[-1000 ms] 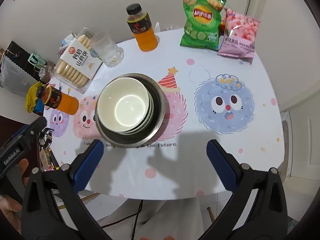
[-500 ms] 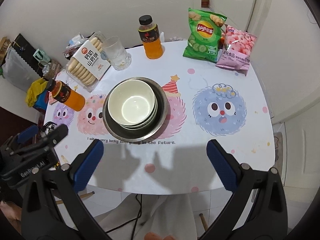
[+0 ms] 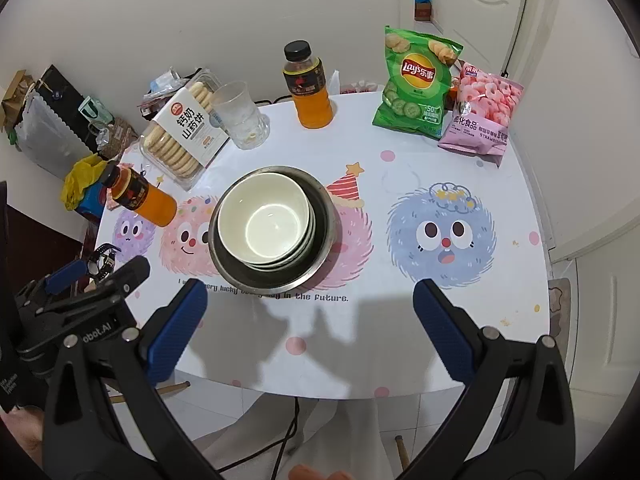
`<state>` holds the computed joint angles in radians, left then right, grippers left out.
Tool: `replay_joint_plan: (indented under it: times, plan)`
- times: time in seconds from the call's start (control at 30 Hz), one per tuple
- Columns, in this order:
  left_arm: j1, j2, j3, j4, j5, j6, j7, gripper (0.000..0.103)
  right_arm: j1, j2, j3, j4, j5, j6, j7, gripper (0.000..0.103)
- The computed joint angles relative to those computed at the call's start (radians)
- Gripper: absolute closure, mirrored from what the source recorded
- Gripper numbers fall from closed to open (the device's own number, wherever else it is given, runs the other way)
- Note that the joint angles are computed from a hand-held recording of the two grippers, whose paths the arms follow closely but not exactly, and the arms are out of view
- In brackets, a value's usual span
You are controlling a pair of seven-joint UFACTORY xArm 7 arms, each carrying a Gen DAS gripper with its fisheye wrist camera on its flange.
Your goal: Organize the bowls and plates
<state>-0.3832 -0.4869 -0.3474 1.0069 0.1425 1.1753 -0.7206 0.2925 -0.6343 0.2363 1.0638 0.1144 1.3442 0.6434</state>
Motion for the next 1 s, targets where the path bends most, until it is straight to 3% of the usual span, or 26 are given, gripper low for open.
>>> replay_joint_plan:
  times: [1.0]
  plan:
    - [0.003, 0.023, 0.006, 0.013, 0.009, -0.009, -0.018, 0.0, 0.003, 0.025, -0.021, -0.008, 0.019, -0.01, -0.045, 0.001]
